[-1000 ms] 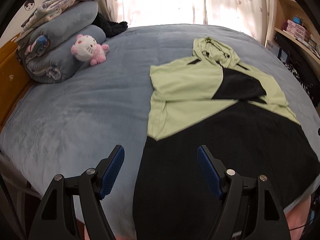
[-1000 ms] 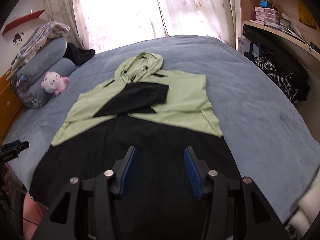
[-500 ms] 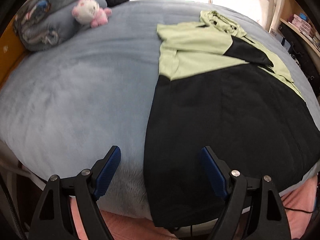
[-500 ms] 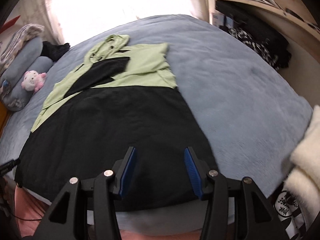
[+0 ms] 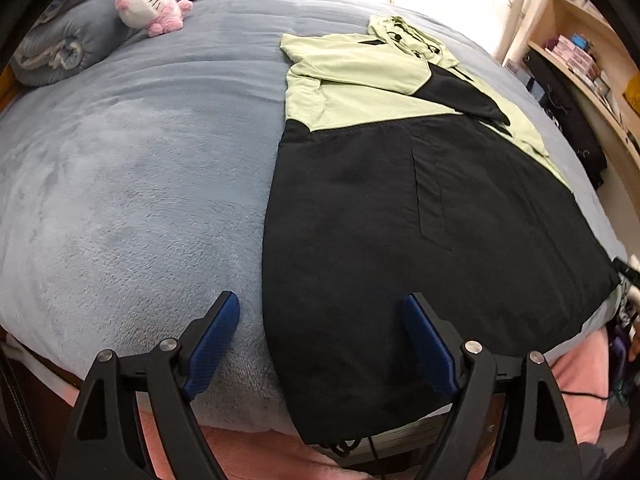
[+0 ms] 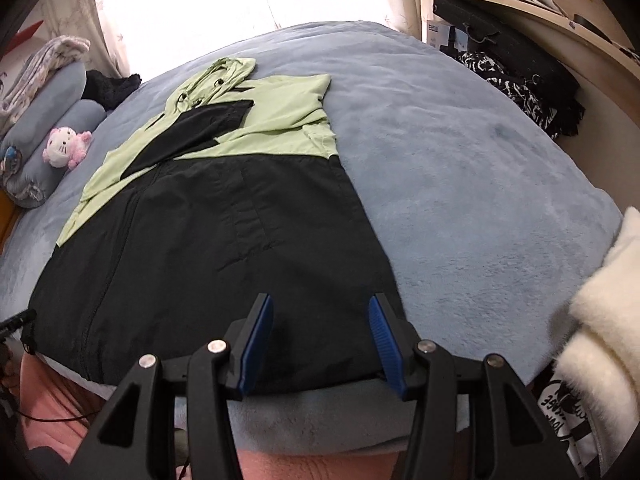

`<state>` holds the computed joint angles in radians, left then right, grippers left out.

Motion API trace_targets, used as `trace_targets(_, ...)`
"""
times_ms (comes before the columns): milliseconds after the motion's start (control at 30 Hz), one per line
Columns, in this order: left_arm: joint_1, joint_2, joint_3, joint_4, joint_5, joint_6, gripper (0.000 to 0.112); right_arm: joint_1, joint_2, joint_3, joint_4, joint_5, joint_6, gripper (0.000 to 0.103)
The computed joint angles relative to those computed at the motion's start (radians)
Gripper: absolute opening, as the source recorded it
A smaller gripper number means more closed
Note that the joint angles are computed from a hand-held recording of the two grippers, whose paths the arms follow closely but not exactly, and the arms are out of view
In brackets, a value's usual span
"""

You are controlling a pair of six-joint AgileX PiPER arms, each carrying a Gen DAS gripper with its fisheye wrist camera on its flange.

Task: Fold large clothes
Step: 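Move both tools to the black hem of the jacket, then grasp the black hem with both tools and lift it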

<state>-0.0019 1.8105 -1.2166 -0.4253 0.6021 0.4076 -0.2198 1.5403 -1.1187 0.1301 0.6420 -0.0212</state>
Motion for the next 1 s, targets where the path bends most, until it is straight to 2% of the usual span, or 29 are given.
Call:
trace_targets(100,0.005,0.012,-0.013,-0.009,0.011,0.004,0.083,-0.011,-0.003,-0.010,-0.034,-0.005,0.029,0.050)
trace_targets(233,0.019,0.037,-0.033,-0.041,0.037,0.039,0.087,-0.051,0.049,-0.060,-0.003,0.048,-0.013,0.050)
trace_targets(367,0.027,0.082,-0.073,-0.084,0.072,0.080,0.095,-0.137,0.128,-0.095,0.168,0.107,-0.145,0.050)
trace_targets(500,0.008,0.124,-0.123,-0.052,0.106,0.049,0.102,-0.202,0.178,-0.108,0.361,0.150,-0.310,0.049)
trace_targets(567,-0.002,0.133,-0.132,-0.039,0.103,0.029,0.102,-0.206,0.191,-0.111,0.391,0.162,-0.342,0.044)
trace_targets(600,-0.005,0.133,-0.129,-0.039,0.098,0.027,0.102,-0.206,0.195,-0.112,0.403,0.167,-0.356,0.036)
trace_targets(633,-0.011,0.131,-0.124,-0.038,0.087,0.023,0.102,-0.211,0.199,-0.113,0.426,0.180,-0.375,0.023)
trace_targets(700,-0.020,0.117,-0.105,-0.037,0.063,0.014,0.093,-0.217,0.204,-0.118,0.468,0.208,-0.397,0.018)
trace_targets(733,-0.025,0.101,-0.087,-0.031,0.040,0.000,0.075,-0.206,0.195,-0.115,0.452,0.203,-0.386,0.017)
trace_targets(767,-0.034,0.086,-0.076,0.000,0.023,-0.043,0.053,-0.196,0.191,-0.118,0.439,0.203,-0.374,0.016)
trace_targets(800,-0.034,0.080,-0.075,0.006,0.021,-0.067,0.038,-0.193,0.185,-0.118,0.435,0.204,-0.368,0.015)
trace_targets(833,-0.025,0.079,-0.081,-0.012,0.035,-0.067,0.012,-0.186,0.171,-0.113,0.428,0.199,-0.352,0.015)
trace_targets(900,-0.001,0.087,-0.113,-0.050,0.094,-0.095,0.006,-0.186,0.148,-0.106,0.435,0.196,-0.345,0.013)
trace_targets(1000,-0.013,0.054,-0.103,-0.006,0.088,-0.158,0.003,-0.181,0.084,-0.079,0.427,0.174,-0.308,0.012)
